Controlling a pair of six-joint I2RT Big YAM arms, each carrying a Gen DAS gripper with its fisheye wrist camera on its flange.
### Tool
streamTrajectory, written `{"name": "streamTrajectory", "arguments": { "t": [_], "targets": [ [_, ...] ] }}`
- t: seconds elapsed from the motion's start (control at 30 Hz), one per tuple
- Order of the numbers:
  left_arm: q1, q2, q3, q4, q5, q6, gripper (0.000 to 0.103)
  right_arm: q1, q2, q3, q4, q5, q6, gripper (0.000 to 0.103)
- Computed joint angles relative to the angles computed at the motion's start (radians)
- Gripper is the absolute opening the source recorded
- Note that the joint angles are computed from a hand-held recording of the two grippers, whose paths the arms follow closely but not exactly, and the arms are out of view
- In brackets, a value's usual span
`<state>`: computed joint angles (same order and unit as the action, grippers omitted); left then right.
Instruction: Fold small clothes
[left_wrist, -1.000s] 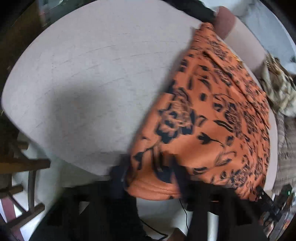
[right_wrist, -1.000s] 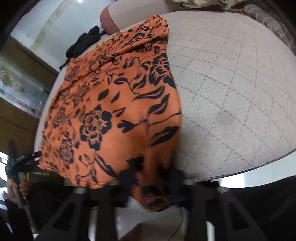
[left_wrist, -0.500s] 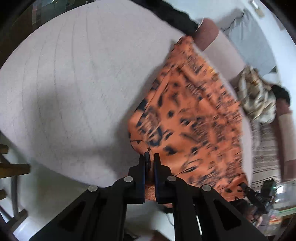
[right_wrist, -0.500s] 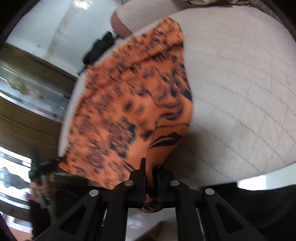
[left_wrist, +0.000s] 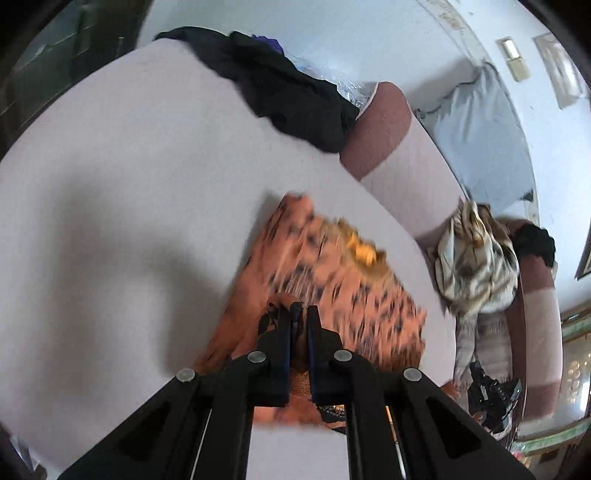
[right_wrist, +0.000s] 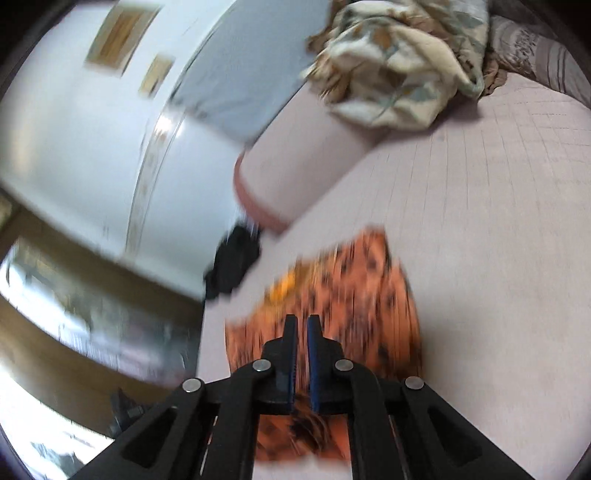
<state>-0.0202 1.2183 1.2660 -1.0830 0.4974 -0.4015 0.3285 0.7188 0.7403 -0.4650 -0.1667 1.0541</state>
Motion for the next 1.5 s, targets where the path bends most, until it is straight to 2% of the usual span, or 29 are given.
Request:
{"name": "streamTrajectory", "arguments": {
  "t": [0.1,0.13,0.2,0.27,0.3,0.33,0.4,0.47,0.5,0.57,0.63,0.67,0.73,0.77,0.8,0.83,0.87,0.9,0.93,1.0,1.03,1.13,1.23,1.33,1.37,1.4,1.47,1.5],
  "targets": [
    [-0.05,0.171,0.098,0.066,-0.049,-0.049,0.007,-0.124,0.164,0.035,0.134,-0.024,0.023,0.005],
    [-0.065,0.226,0.125,0.08,-0.08,-0.059,0.007,-0.143,0.193,0.044,0.145,-0.039,0.022,0.005],
    [-0.078,0.284,0.136,0.098,-0.098,-0.068,0.007,-0.142,0.258,0.068,0.149,-0.005,-0.022,0.009],
    [-0.078,0.308,0.1,0.151,-0.087,-0.095,0.007,-0.121,0.299,0.106,0.077,0.025,-0.099,0.009],
    [-0.072,0.303,0.076,0.179,-0.075,-0.107,0.007,-0.124,0.311,0.12,0.034,0.004,-0.138,0.01],
    [-0.059,0.291,0.042,0.221,-0.051,-0.127,0.007,-0.13,0.339,0.143,-0.019,-0.053,-0.194,0.01],
    [-0.041,0.273,0.007,0.266,-0.014,-0.155,0.007,-0.135,0.361,0.158,-0.07,-0.115,-0.243,0.01],
    [-0.029,0.251,-0.012,0.274,-0.01,-0.161,0.007,-0.125,0.37,0.168,-0.138,-0.146,-0.28,0.01],
    [-0.029,0.237,-0.018,0.265,-0.018,-0.159,0.007,-0.107,0.374,0.185,-0.201,-0.135,-0.317,0.01],
    [-0.033,0.212,-0.025,0.243,-0.038,-0.151,0.007,-0.067,0.361,0.199,-0.264,-0.091,-0.372,0.01],
    [-0.038,0.175,-0.044,0.251,-0.053,-0.167,0.007,-0.045,0.334,0.186,-0.263,-0.08,-0.376,0.01],
    [-0.041,0.16,-0.055,0.263,-0.057,-0.176,0.007,-0.038,0.297,0.166,-0.241,-0.062,-0.341,0.01],
    [-0.046,0.083,-0.11,0.301,-0.079,-0.208,0.007,-0.007,0.178,0.104,-0.128,0.023,-0.274,0.01],
    [-0.045,0.049,-0.138,0.321,-0.088,-0.236,0.007,0.038,0.092,0.066,-0.05,0.111,-0.26,0.01],
    [-0.046,0.022,-0.16,0.339,-0.093,-0.262,0.007,0.075,0.049,0.045,-0.008,0.182,-0.26,0.017],
    [-0.047,-0.004,-0.185,0.356,-0.097,-0.287,0.007,0.129,0.007,0.019,0.048,0.284,-0.261,0.033],
    [-0.047,-0.036,-0.212,0.372,-0.106,-0.314,0.007,0.198,-0.03,-0.019,0.11,0.414,-0.265,0.099],
    [-0.046,-0.069,-0.242,0.388,-0.122,-0.339,0.007,0.239,-0.036,-0.037,0.134,0.497,-0.264,0.103],
    [-0.046,-0.088,-0.262,0.401,-0.131,-0.356,0.007,0.259,-0.021,-0.035,0.116,0.539,-0.256,0.103],
    [-0.046,-0.121,-0.306,0.435,-0.145,-0.397,0.007,0.19,0.075,0.029,-0.023,0.365,-0.242,0.102],
    [-0.049,-0.125,-0.317,0.444,-0.153,-0.403,0.007,0.168,0.12,0.053,-0.074,0.311,-0.228,0.1],
    [-0.053,-0.1,-0.307,0.448,-0.154,-0.385,0.007,0.134,0.197,0.072,-0.117,0.255,-0.226,0.091],
    [-0.045,-0.089,-0.306,0.467,-0.135,-0.388,0.007,0.093,0.245,0.085,-0.12,0.184,-0.243,0.079],
    [-0.051,-0.075,-0.294,0.467,-0.139,-0.372,0.007,0.098,0.325,0.129,-0.171,0.133,-0.254,0.064],
    [-0.055,-0.072,-0.29,0.464,-0.144,-0.363,0.007,0.101,0.332,0.127,-0.187,0.123,-0.265,0.05],
    [-0.056,-0.071,-0.288,0.465,-0.146,-0.359,0.007,0.121,0.363,0.143,-0.207,0.142,-0.282,0.03],
    [-0.054,-0.066,-0.281,0.459,-0.139,-0.348,0.007,0.159,0.391,0.173,-0.262,0.234,-0.318,0.008],
    [-0.05,-0.064,-0.274,0.455,-0.13,-0.343,0.007,0.173,0.389,0.18,-0.269,0.273,-0.324,0.007]
  ]
}}
